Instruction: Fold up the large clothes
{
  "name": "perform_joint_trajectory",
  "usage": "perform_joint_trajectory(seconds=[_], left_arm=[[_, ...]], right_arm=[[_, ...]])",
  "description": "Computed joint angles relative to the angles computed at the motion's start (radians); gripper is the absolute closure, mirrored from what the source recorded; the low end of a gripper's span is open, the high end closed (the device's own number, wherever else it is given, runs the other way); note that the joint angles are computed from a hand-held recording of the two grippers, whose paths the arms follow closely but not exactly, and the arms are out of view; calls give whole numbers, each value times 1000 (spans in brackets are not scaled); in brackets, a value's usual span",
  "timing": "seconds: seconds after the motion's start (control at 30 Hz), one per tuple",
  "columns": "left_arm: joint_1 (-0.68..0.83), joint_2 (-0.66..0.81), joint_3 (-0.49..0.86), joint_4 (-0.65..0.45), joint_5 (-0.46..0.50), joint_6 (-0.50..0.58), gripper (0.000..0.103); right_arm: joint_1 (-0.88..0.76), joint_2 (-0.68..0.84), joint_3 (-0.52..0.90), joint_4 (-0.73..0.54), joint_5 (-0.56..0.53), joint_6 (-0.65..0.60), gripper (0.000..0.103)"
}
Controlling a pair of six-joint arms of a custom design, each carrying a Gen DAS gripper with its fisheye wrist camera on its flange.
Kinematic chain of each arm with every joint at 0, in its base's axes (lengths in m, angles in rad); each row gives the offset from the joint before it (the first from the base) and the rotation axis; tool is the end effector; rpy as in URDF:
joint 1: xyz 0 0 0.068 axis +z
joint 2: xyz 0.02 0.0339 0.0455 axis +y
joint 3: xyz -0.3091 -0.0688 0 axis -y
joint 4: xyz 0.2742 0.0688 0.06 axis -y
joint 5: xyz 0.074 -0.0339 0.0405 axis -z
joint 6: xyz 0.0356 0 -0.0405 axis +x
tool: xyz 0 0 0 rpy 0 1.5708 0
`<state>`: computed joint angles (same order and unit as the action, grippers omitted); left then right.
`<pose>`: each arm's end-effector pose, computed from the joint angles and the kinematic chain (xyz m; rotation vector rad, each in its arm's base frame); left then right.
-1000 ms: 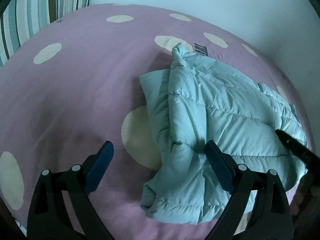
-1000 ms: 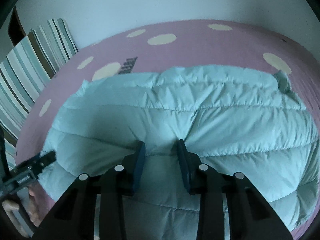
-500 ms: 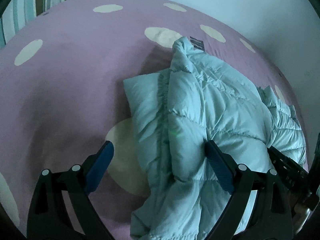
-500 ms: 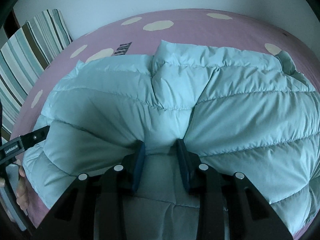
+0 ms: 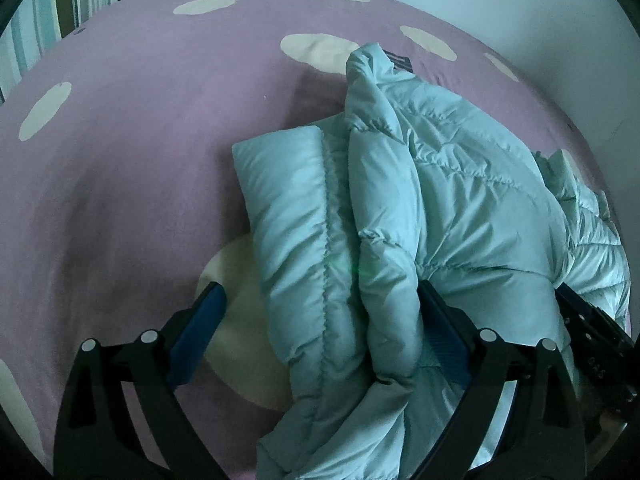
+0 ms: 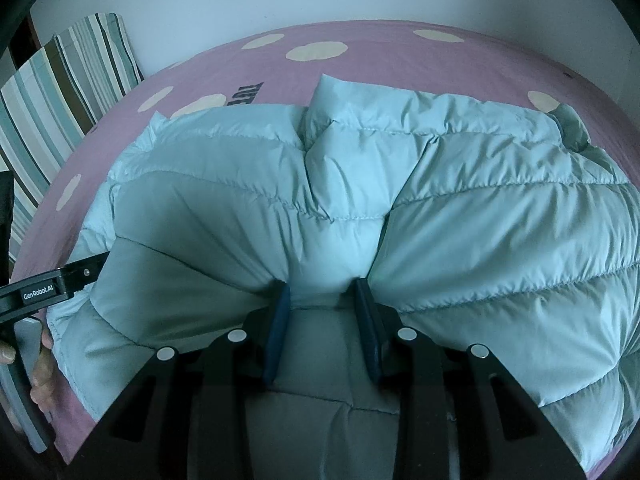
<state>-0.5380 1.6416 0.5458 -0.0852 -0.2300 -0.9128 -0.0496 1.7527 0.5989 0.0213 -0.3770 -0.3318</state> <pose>0.2291 -0.1272 0.1049 -0.5630 2.6387 -0.1201 0.2876 -0.0012 0.0941 -0.4783 2.5765 0.3799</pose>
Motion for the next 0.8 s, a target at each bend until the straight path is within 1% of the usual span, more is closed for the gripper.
perform_joint_trajectory(seconds=[0.03, 0.1, 0.13, 0.17, 0.2, 0.3, 0.4, 0.6, 0.7, 0.8], left_arm=[[-6, -1, 1, -1, -2, -7, 14], [-25, -7, 2, 11, 8, -21, 37], [-30, -14, -1, 24, 22, -21, 45], [-32, -20, -4, 36, 35, -21, 58], [-35, -24, -3, 42, 42, -26, 68], [-50, -35, 7, 39, 40, -45, 82], [-63, -70, 13, 17, 30, -74, 89], [-124, -218, 51, -81, -37, -81, 91], [-162, -246, 104, -129, -66, -75, 91], [-213, -222, 182, -197, -112, -82, 91]], right_arm=[[0, 0, -1, 2, 0, 1, 69], [1, 0, -2, 4, 1, 1, 69], [1, -1, -2, 4, 2, 1, 69], [1, -1, -4, 7, 3, 0, 69], [3, -2, -5, 9, 6, 3, 69], [4, -2, -7, 16, 9, 1, 69], [11, -2, -11, 23, 15, 9, 69], [24, 0, -21, 47, 32, 19, 69], [30, 3, -27, 56, 36, 26, 69], [33, 6, -27, 58, 37, 28, 69]])
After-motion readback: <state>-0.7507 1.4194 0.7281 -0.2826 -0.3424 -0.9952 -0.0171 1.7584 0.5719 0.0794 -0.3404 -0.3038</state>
